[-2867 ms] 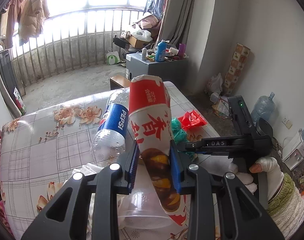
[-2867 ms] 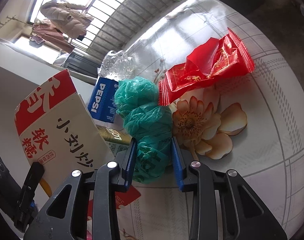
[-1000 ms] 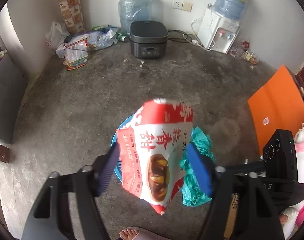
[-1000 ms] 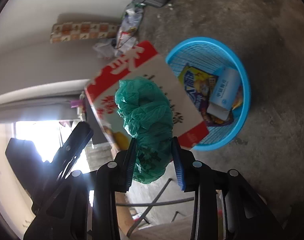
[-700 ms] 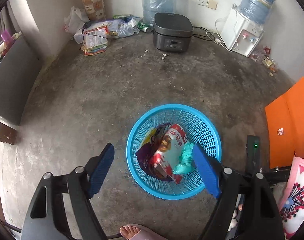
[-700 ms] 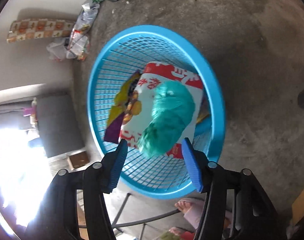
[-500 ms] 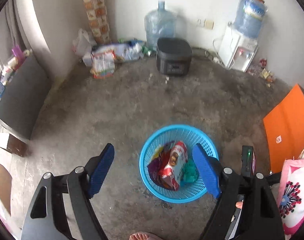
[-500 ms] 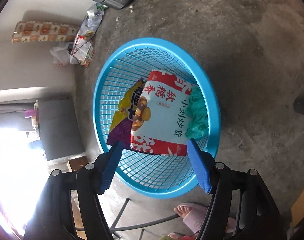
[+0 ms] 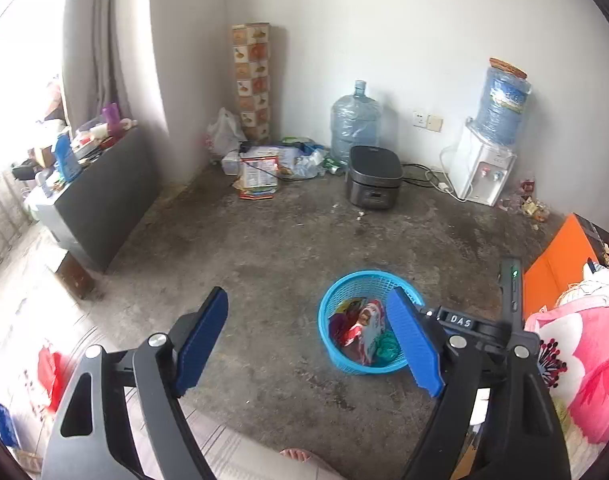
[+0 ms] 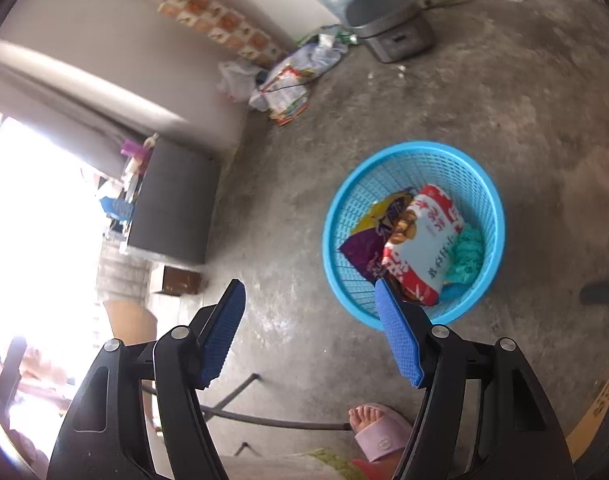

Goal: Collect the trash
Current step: 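Move both open tools back over the table toward the remaining trash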

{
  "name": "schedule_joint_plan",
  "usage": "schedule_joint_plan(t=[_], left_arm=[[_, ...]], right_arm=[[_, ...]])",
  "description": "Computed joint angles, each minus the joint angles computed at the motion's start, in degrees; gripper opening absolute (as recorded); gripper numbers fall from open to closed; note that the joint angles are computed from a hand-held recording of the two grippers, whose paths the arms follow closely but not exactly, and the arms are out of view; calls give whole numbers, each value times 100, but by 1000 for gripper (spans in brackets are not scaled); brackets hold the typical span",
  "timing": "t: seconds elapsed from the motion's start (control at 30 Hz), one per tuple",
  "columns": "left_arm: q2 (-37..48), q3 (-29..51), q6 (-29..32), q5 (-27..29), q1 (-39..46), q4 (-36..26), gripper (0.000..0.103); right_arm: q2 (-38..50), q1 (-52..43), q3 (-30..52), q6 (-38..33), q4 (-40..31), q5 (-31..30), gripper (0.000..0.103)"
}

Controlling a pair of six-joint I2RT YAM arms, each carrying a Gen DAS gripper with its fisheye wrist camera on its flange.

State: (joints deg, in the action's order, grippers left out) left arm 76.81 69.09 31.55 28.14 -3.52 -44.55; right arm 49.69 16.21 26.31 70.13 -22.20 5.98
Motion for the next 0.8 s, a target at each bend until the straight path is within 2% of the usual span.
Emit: schedule_joint_plan(t=[0.13, 0.23, 0.43, 0.53, 0.7, 0.8], left_arm=[[-536, -188, 536, 466, 1426, -344, 80], [-610, -101, 935, 836, 2632, -800, 79], [-41, 545, 2254, 1633, 5079, -1880, 79], [483, 1113, 2692, 1935, 6020, -2101, 79], [1394, 2198, 2733, 2178, 6796, -2284, 79], [1716, 2651, 2405, 2150, 6826, -2173, 79]], right_arm=[[368, 1036, 927, -261, -549, 440, 64], [720, 1726, 1530, -459, -773, 764, 64], [1704, 2590, 2572, -811, -828, 795, 64], [2162, 2863, 3064, -1015, -777, 676, 64], [2915, 3125, 3884, -1320, -766, 410, 64], [3339, 3196, 4376, -1423, -764, 210, 64]])
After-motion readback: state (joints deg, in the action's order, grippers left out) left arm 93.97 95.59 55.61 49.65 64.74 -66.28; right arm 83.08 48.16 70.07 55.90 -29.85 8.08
